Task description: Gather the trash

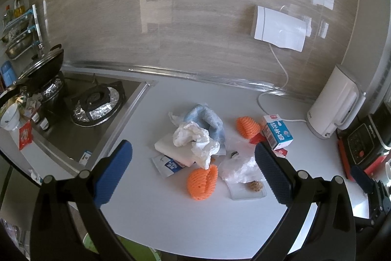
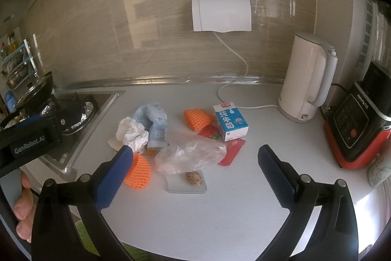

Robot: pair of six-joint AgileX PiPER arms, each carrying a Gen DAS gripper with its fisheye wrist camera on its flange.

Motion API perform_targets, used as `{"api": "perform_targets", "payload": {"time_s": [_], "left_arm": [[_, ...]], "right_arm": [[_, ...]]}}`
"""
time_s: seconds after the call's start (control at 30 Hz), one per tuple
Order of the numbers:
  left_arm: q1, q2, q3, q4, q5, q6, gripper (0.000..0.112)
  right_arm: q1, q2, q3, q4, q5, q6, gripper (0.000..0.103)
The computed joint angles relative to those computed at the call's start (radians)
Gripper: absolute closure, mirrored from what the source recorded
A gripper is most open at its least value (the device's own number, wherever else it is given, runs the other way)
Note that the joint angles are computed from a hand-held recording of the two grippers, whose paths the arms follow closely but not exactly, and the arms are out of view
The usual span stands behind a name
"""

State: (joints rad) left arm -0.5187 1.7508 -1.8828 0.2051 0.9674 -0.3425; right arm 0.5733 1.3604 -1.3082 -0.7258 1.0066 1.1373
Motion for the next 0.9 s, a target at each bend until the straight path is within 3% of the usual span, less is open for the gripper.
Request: {"api": "perform_targets", "payload": {"time_s": [0.9], "left_arm": [[0.006, 0.003, 0.007, 0.0, -0.004, -0.005, 0.016]], "right_arm": [[0.012, 0.015, -0.018, -0.005, 0.012, -0.006, 0.002]]}}
